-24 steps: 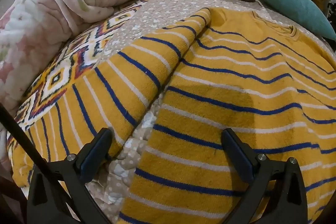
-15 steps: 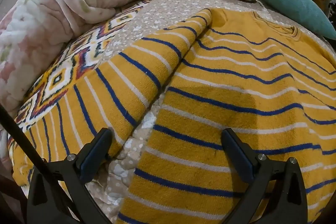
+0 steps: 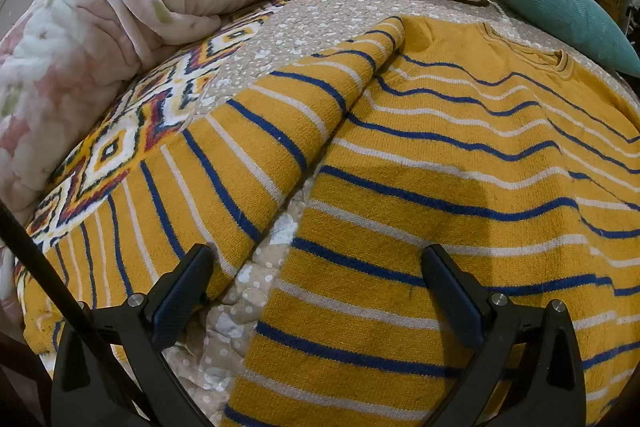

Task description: Fold small clothes

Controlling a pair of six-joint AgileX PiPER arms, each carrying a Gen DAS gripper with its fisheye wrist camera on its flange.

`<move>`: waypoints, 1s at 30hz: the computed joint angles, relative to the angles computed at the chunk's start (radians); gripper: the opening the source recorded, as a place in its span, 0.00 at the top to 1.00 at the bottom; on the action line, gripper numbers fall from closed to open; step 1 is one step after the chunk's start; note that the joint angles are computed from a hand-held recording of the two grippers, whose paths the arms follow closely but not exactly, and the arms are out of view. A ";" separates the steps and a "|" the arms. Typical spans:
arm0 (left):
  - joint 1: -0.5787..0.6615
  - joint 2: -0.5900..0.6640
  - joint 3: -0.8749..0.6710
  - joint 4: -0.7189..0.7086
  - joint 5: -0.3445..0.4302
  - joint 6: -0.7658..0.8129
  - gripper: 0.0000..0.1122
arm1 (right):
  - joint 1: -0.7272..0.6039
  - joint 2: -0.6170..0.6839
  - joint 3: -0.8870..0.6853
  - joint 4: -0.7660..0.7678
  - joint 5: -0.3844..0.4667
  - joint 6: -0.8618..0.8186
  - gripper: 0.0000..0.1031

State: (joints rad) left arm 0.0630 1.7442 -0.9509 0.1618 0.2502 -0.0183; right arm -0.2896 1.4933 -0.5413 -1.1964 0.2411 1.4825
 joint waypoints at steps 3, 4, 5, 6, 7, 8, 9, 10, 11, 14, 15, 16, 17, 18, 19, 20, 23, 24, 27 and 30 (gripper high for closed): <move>-0.001 0.002 -0.006 0.017 0.006 -0.016 0.08 | 0.002 0.001 0.004 -0.023 -0.002 0.027 0.00; -0.003 0.001 -0.006 0.025 0.007 -0.027 0.08 | 0.001 0.000 0.005 -0.024 -0.003 0.026 0.00; -0.003 0.001 -0.006 0.024 0.007 -0.025 0.08 | 0.000 0.000 0.004 -0.020 -0.003 0.022 0.00; -0.003 0.001 -0.008 0.019 0.009 -0.021 0.08 | 0.002 0.000 0.005 -0.028 -0.003 0.031 0.00; -0.005 0.000 -0.006 0.030 0.009 -0.033 0.08 | 0.001 0.000 0.006 -0.029 -0.004 0.032 0.00; -0.006 0.000 -0.006 0.035 0.009 -0.038 0.08 | -0.003 -0.002 0.005 -0.018 -0.005 0.018 0.00; -0.006 0.000 -0.005 0.037 0.008 -0.039 0.08 | 0.001 0.000 0.006 -0.031 -0.004 0.034 0.00; -0.005 0.000 -0.005 0.036 0.007 -0.038 0.08 | 0.000 0.000 0.007 -0.031 -0.005 0.034 0.00; -0.006 0.000 -0.005 0.034 0.007 -0.037 0.08 | 0.001 0.000 0.007 -0.033 -0.004 0.036 0.00; -0.006 0.000 -0.005 0.035 0.007 -0.038 0.08 | 0.001 0.000 0.007 -0.036 -0.005 0.039 0.00; -0.006 0.000 -0.004 0.040 0.006 -0.043 0.08 | 0.001 0.000 0.007 -0.036 -0.005 0.039 0.00; -0.006 0.000 -0.004 0.040 0.006 -0.043 0.08 | 0.000 -0.001 0.008 -0.037 -0.006 0.039 0.00; -0.006 0.000 -0.004 0.040 0.006 -0.043 0.08 | 0.000 0.000 0.008 -0.038 -0.005 0.041 0.00; -0.005 0.000 -0.004 0.037 0.006 -0.038 0.08 | -0.004 -0.003 0.008 -0.028 -0.007 0.027 0.00; -0.005 0.000 -0.004 0.036 0.005 -0.039 0.08 | -0.001 -0.001 0.008 -0.037 -0.006 0.040 0.00; -0.005 0.000 -0.004 0.036 0.005 -0.039 0.08 | 0.000 -0.001 0.008 -0.039 -0.006 0.042 0.00; -0.006 0.000 -0.003 0.039 0.005 -0.042 0.08 | 0.000 -0.001 0.009 -0.041 -0.006 0.044 0.00; -0.006 0.000 -0.003 0.039 0.005 -0.042 0.08 | 0.000 -0.001 0.009 -0.041 -0.006 0.044 0.00; -0.007 0.000 -0.001 0.040 0.003 -0.045 0.08 | -0.005 -0.003 0.009 -0.033 -0.008 0.032 0.00; -0.007 0.000 -0.001 0.033 0.003 -0.038 0.08 | -0.005 -0.003 0.009 -0.033 -0.009 0.032 0.00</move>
